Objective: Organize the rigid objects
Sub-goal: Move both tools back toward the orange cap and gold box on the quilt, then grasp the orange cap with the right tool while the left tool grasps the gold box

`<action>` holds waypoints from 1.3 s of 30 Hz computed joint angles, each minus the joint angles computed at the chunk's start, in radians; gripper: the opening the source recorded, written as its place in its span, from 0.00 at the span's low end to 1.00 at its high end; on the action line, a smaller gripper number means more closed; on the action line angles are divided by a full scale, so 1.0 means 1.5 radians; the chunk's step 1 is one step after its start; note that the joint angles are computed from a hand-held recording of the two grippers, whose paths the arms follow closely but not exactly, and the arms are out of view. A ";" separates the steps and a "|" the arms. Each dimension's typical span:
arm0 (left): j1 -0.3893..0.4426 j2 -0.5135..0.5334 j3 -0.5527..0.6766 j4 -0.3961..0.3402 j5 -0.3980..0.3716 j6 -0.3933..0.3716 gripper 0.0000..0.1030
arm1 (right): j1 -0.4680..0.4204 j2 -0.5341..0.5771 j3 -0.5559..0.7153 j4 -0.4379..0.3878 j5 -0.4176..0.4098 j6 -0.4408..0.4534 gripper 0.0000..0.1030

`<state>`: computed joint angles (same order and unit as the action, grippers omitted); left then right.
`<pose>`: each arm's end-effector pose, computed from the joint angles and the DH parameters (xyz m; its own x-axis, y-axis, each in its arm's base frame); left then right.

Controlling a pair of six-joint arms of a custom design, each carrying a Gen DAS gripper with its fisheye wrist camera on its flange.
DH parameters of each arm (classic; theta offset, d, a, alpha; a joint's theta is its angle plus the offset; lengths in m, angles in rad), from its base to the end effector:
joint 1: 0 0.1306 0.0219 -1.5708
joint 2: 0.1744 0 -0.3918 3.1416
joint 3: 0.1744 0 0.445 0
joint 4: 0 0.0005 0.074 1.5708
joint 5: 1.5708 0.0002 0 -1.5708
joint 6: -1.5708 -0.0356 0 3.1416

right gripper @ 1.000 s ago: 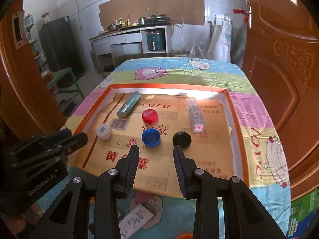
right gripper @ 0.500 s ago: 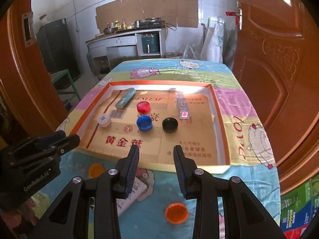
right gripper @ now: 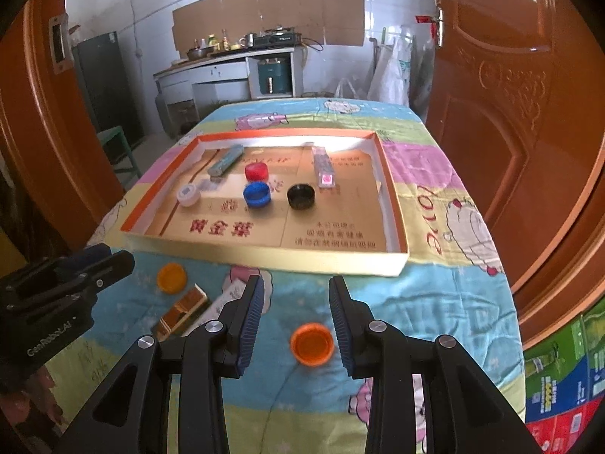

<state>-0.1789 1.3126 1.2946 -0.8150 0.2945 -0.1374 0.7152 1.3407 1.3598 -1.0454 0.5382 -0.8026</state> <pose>0.4966 -0.1008 0.4329 -0.6716 0.2547 -0.6957 0.4588 0.8803 -0.1206 0.3890 0.3131 0.4407 -0.7095 0.2017 -0.6752 0.2125 0.9748 0.0678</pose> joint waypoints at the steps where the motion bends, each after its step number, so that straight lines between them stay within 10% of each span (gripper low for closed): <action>1: 0.000 -0.003 -0.004 0.000 0.001 -0.002 0.36 | 0.002 -0.002 -0.004 -0.002 -0.001 -0.005 0.36; 39: -0.026 0.007 -0.047 -0.008 0.037 -0.060 0.36 | 0.008 -0.019 -0.069 -0.008 -0.038 -0.058 0.36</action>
